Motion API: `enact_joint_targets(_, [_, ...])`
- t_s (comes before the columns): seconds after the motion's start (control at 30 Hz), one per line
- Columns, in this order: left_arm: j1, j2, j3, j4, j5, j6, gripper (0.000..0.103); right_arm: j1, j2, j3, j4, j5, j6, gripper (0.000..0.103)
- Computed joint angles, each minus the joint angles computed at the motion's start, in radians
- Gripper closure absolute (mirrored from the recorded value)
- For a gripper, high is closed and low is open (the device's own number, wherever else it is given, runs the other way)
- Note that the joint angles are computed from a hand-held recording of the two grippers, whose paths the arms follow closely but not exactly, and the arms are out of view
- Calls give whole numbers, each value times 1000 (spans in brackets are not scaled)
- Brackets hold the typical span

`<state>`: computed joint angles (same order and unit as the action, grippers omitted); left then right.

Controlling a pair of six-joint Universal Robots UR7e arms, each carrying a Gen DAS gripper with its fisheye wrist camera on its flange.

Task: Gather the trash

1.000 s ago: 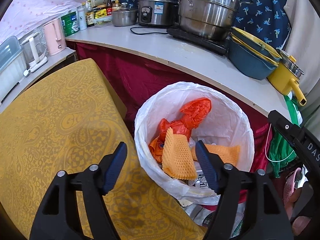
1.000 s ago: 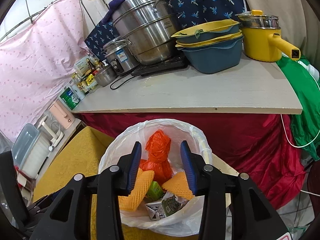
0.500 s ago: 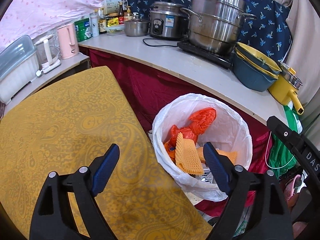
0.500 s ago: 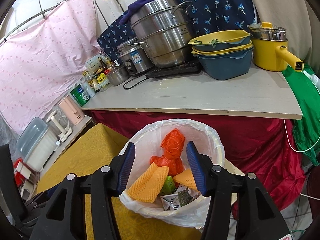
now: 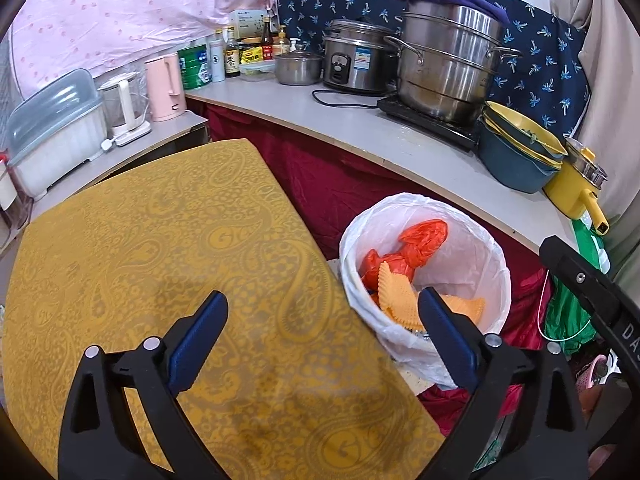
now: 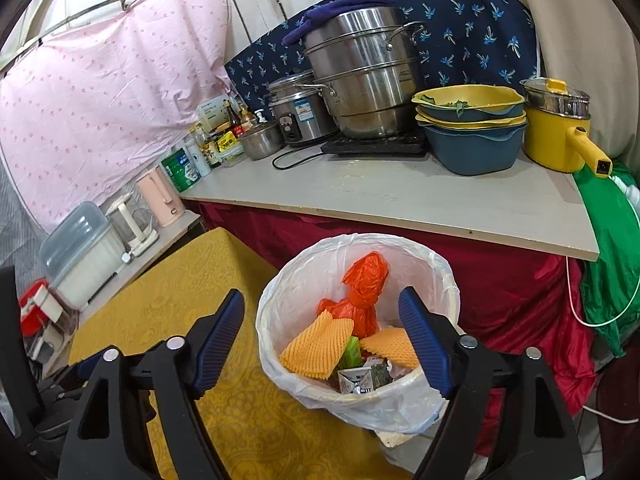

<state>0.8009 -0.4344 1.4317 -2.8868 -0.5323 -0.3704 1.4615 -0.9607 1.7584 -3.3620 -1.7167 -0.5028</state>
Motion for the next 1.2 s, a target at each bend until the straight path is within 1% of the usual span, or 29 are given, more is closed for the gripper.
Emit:
enact_joint_targets(0.13, [-7,-13,31,6,11,-22,11,5,-14,27,0,-12,-35,20])
enact_joint_targets(0.27, [-14,-26,54,29,19,-61,11,8,-23,47,-5,-31,-66,19])
enact_joint_targets(0.43, [-26,-37,84,27,31,-79,11,10,-36,65,11,-56,-98,16])
enact_joint_targets(0.47, [-29,-37,88,29,38,-81,11,10,-38,67,14,-63,-102,14])
enact_joint_targets(0.5, [-31,-38,91,30,40,-80,11,10,-40,69,17,-68,-105,8])
enact_joint_targets(0.53, [-33,-37,92,35,40,-81,10,9,-42,73,15,-71,-105,7])
enact_joint_targets(0.8, [-47,-26,90,73,22,-83,10,1,-61,96,-1,-97,-145,7])
enact_joint_targets(0.97, [-47,-27,91,115,-21,-107,10,-7,-78,111,7,-102,-154,7])
enact_joint_targets(1.2, [-48,-19,85,147,-34,-128,10,-14,-82,127,-14,-120,-191,7])
